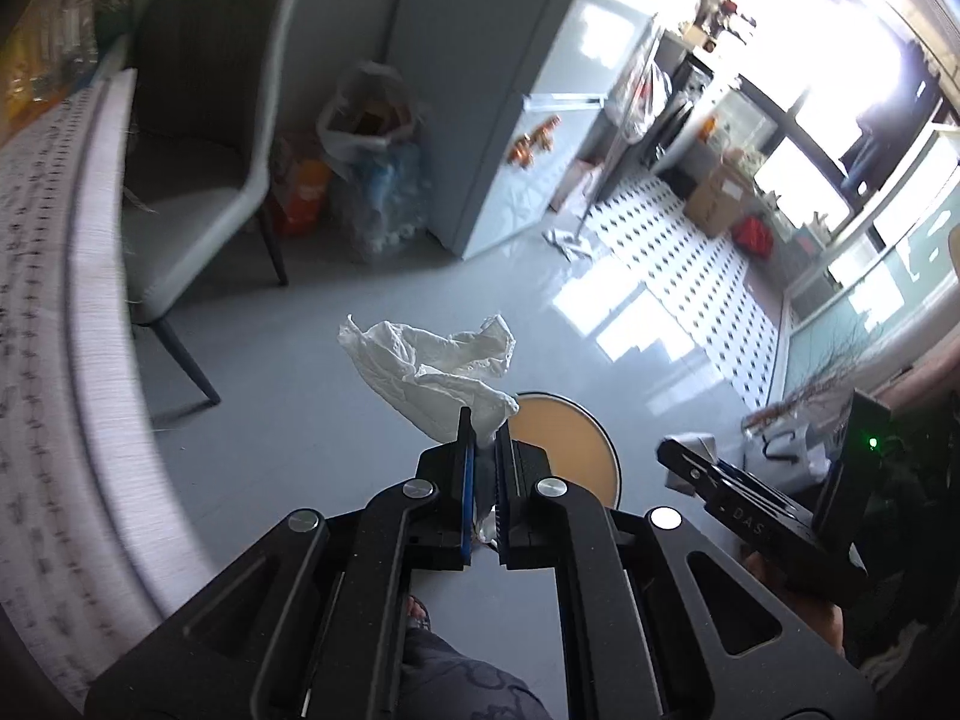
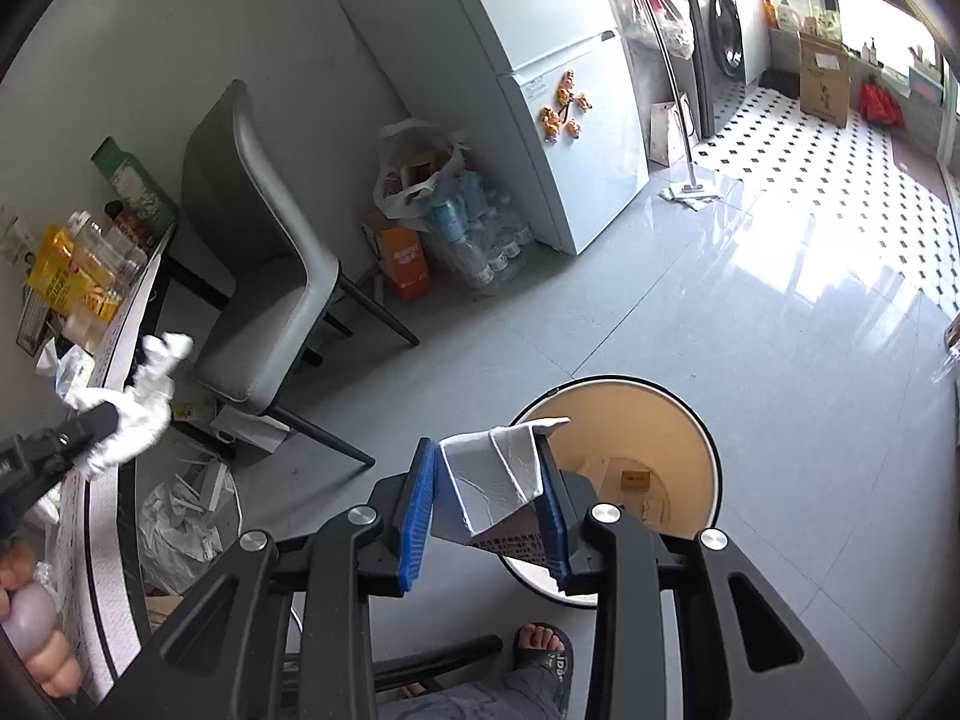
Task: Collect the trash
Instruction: 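Carry both items over the bin and open the right gripper to drop the paper piece, then open the left gripper to drop the white tissue into the bin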
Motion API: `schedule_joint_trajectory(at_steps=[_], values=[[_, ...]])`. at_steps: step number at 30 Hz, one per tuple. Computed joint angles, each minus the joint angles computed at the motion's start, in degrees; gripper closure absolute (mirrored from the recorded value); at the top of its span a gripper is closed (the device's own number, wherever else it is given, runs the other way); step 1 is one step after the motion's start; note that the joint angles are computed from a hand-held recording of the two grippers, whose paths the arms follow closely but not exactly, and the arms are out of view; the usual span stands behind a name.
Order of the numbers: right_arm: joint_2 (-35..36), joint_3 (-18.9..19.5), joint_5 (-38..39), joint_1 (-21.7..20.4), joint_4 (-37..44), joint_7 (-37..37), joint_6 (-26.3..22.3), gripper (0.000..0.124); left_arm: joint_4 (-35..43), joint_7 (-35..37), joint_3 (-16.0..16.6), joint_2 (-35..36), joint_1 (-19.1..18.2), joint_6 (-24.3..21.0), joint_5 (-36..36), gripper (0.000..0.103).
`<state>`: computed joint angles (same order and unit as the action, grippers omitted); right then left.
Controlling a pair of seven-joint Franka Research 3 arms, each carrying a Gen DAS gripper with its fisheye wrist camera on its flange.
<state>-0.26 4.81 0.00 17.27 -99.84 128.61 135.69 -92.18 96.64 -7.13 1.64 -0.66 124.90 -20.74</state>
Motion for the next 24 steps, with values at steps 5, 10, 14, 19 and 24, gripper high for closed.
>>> schedule_joint_trajectory(at_steps=[5, 10, 14, 19, 24], values=[[-0.3, -0.8, 0.7, -0.8, -3.4, 1.9, 4.2, 0.058, 2.5, -0.1, -1.5, 2.9, -1.4, -1.1, 0.8, 0.097], [-3.4, -0.9, -1.4, -2.0, -7.2, 4.0, 5.3, 0.057, 4.9, -0.3, -3.0, 5.6, -2.6, -2.7, 1.0, 0.097], [-8.2, -0.5, -4.0, -4.0, -11.5, 7.3, 4.6, 0.057, 7.2, 0.0, -4.6, 8.6, -3.8, -4.0, 1.1, 0.097], [-15.0, 0.7, -5.7, -7.3, -17.5, 11.4, 3.2, 0.057, 10.1, 0.0, -6.4, 12.2, -5.2, -4.6, 0.7, 0.097], [-19.5, 1.7, -5.7, -10.1, -21.5, 13.7, 1.5, 0.056, 13.6, 0.1, -7.6, 15.7, -6.3, -6.2, 1.2, 0.097]])
